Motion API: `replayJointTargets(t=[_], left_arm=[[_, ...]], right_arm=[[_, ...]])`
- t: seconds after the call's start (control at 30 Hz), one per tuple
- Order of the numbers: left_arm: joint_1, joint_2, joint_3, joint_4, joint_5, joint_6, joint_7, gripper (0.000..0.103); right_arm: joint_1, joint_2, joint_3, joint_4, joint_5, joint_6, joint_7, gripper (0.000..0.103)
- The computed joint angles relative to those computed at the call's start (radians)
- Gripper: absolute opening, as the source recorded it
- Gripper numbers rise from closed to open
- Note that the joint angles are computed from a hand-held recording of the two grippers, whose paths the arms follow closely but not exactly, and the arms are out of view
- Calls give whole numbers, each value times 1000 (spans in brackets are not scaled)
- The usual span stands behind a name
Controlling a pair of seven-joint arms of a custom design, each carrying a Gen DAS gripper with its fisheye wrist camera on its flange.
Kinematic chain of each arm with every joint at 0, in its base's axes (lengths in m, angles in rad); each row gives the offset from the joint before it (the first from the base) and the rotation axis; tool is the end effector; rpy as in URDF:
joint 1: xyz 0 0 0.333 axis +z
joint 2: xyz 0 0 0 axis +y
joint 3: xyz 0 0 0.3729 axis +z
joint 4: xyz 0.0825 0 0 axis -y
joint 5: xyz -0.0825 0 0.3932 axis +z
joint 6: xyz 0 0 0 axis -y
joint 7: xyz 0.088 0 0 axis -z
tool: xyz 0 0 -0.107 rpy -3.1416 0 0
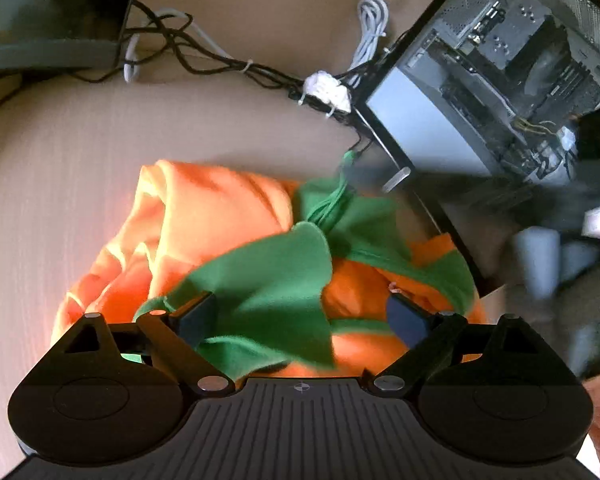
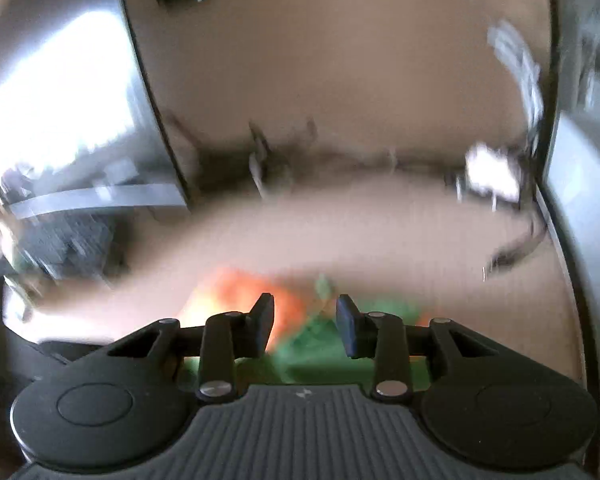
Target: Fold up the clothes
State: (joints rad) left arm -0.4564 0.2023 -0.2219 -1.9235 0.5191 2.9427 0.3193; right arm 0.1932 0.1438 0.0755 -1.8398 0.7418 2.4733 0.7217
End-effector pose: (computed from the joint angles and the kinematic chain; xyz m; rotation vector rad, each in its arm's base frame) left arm 0.5059 -0.4341 0.5327 -2.0796 1.8232 -1.2344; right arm 0.6337 0.1695 0.5546 -2.1344 1.0810 -0.1528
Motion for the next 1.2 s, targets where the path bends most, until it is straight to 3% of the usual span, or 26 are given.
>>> replayJointTargets(t=[0.07,0.13,0.17,0.2,0.27,0.33,0.5,0.57,0.7,0.77,0.8,0.83,0.9,1.03,1.1,1.2], left_arm=[[-46,-19,78,-15,134,59,-139,95],[-104,-28,176,-5,354,104,-375,95],[-121,-25,208,6,434,108,-476,96],[-115,-15,205,12,444,103,-507,96],[-42,5,113,12,297,62,-391,96],[-12,15,68,4,234,34,-331,96],[-4,5,39,-26,190,-10,-263,96],[-2,3,19,-21,159,-65,-219,96],[-3,-20,8,-47,157,-94,-191,96],[-2,-30,-4,-45,145,-146,-158,96],[-3,-32,-7,-43,150,-167,-147,96],[-3,-37,-8,-45,154,-181,-145,96],[3,-55,-12,-60,147,-196,-152,96],[41,-136,-15,-139,103,-102,-219,96],[59,-200,-12,-174,205,-45,-306,96],[117,-286,-45,-189,392,1,-451,96]], right_arm=[[7,14,-11,-23,-70,-2,41,33],[-12,11,-12,-43,-41,-31,33,34],[-22,7,-14,-46,-23,-50,26,34],[-26,6,-17,-39,-21,-61,35,34],[-28,-5,-25,-28,-31,-48,70,35],[-28,-18,-33,-20,-48,-28,140,35],[-42,43,-52,60,-94,-75,382,35],[-39,78,-46,82,-120,-69,424,35],[-40,157,-19,144,-113,-73,492,36],[-58,183,7,181,-53,-102,476,32],[-72,190,25,195,-6,-120,443,17],[-87,192,44,205,47,-137,398,11],[-104,159,70,186,143,-128,259,10],[-128,10,63,80,302,-196,-32,8],[-123,-68,34,13,309,-246,-107,8],[-97,-165,-14,-111,198,-267,-107,8]])
